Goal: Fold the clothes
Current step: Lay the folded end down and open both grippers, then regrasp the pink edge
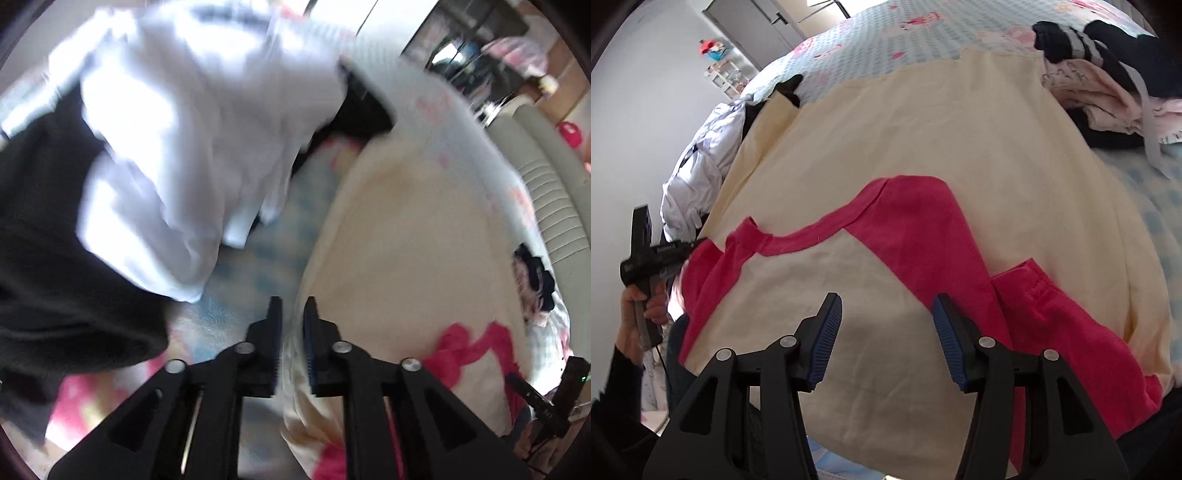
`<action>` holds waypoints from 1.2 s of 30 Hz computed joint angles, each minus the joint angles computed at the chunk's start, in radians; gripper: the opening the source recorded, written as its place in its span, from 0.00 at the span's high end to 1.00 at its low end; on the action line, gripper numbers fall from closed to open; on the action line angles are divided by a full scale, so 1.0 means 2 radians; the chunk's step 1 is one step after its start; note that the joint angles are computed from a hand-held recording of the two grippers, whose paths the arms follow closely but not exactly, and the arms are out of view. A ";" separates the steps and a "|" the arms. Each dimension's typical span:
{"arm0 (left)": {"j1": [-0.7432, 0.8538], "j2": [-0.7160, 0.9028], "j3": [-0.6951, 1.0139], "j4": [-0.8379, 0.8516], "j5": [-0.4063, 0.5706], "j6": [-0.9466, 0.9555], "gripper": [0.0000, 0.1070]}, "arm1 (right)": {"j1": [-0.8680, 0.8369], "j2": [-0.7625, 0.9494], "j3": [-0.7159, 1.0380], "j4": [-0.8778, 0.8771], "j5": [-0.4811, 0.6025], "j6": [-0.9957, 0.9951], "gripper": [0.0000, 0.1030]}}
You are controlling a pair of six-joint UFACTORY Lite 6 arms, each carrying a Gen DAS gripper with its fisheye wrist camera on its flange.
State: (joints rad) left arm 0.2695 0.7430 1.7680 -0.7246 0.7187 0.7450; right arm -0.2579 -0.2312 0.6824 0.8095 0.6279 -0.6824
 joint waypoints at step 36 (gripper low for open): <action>-0.147 -0.238 -0.178 -0.056 0.003 0.146 0.95 | -0.055 -0.141 0.007 -0.071 0.052 -0.042 0.95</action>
State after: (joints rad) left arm -0.0240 0.2664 1.4121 -0.8368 0.7248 1.0362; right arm -0.3682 -0.5128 0.6961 0.6682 0.7312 -0.7660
